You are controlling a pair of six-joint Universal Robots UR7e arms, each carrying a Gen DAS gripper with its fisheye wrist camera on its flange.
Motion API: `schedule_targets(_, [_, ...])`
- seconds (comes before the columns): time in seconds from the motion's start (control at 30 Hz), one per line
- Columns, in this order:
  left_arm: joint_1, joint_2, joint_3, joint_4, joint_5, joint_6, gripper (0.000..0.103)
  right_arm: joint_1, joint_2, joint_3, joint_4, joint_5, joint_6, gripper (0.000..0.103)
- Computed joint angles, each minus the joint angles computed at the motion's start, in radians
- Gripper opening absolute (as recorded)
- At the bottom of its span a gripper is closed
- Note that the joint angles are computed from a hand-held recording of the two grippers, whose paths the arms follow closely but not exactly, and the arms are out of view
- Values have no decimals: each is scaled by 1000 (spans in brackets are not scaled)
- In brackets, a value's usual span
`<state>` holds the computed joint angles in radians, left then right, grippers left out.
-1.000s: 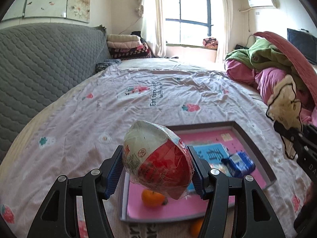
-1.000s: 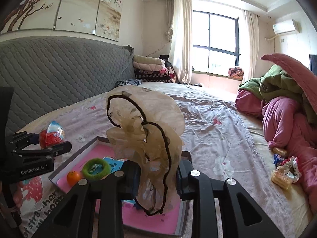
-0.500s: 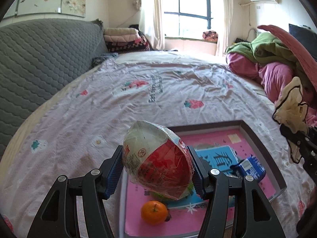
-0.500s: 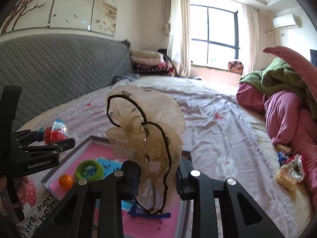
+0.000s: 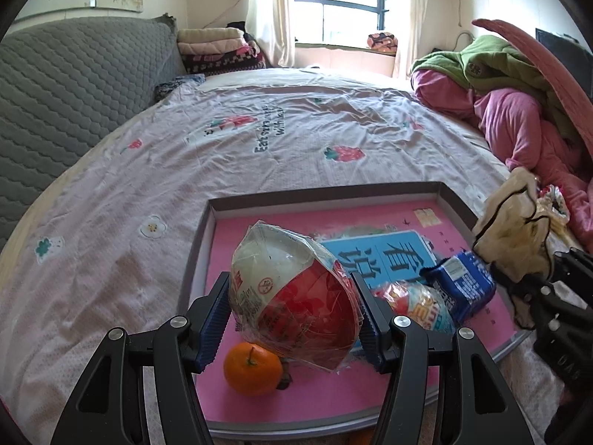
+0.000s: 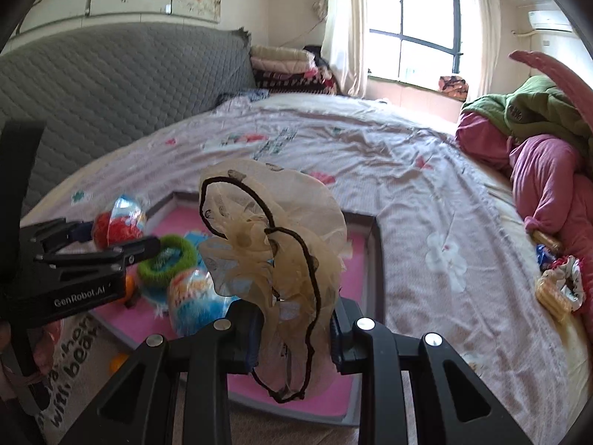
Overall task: Organize objects
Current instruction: 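Carry the candy egg and mesh bag over the tray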
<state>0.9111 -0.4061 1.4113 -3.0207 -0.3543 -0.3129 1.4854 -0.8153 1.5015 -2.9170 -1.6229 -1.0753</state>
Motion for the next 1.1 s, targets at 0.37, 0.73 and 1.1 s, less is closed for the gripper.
schedule_targets(0.37, [-1,0,15,40,-22,-38,63,-6,12,-12,56,-40,26,30])
schedule_targets(0.73, [0,-3,42,85,-63,-105,63,-13,12,-26,98,-70,59,30])
schedule_targets(1.1, [-25,36,28,108,-7,-78,63,-16,-1,-1,98,-91,81,53])
